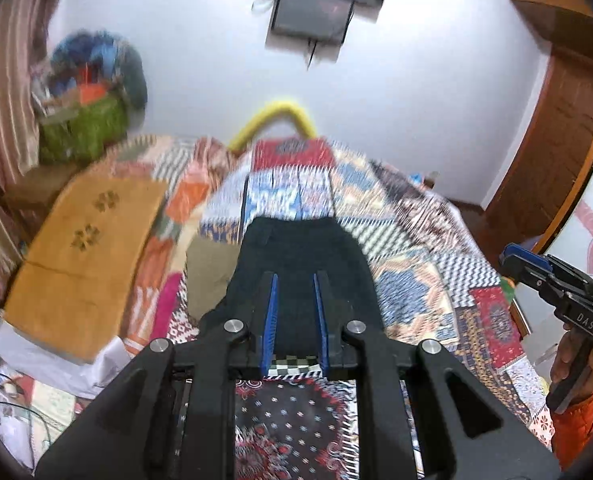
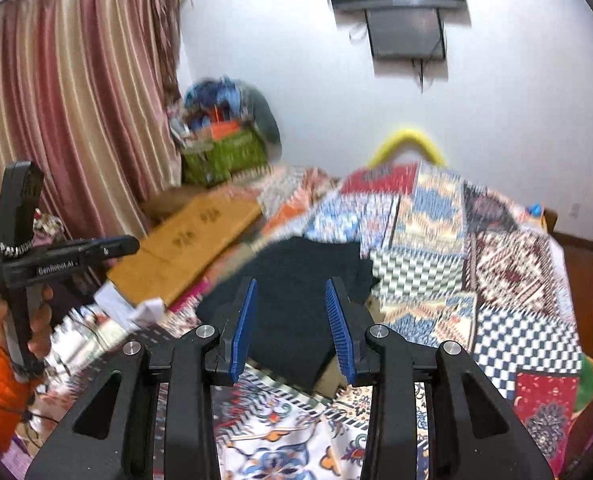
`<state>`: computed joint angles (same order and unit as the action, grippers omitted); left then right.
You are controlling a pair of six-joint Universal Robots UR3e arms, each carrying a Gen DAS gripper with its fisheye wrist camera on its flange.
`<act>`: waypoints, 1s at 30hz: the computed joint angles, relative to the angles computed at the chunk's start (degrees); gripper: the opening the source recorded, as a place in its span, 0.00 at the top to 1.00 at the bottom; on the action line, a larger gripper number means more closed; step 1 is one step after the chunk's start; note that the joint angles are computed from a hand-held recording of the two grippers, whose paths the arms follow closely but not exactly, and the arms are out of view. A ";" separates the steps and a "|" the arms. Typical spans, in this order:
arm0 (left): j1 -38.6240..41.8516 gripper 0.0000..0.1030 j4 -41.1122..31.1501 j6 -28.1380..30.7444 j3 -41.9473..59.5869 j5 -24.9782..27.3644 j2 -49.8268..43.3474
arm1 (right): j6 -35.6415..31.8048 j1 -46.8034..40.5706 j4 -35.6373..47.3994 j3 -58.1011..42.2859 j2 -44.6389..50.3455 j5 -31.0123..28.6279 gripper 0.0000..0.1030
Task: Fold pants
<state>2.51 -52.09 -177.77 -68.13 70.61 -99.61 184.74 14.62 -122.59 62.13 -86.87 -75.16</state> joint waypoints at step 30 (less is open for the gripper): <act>-41.14 0.17 11.80 -8.98 -14.41 43.39 30.87 | 6.57 33.22 -14.18 2.00 -12.32 -36.75 0.20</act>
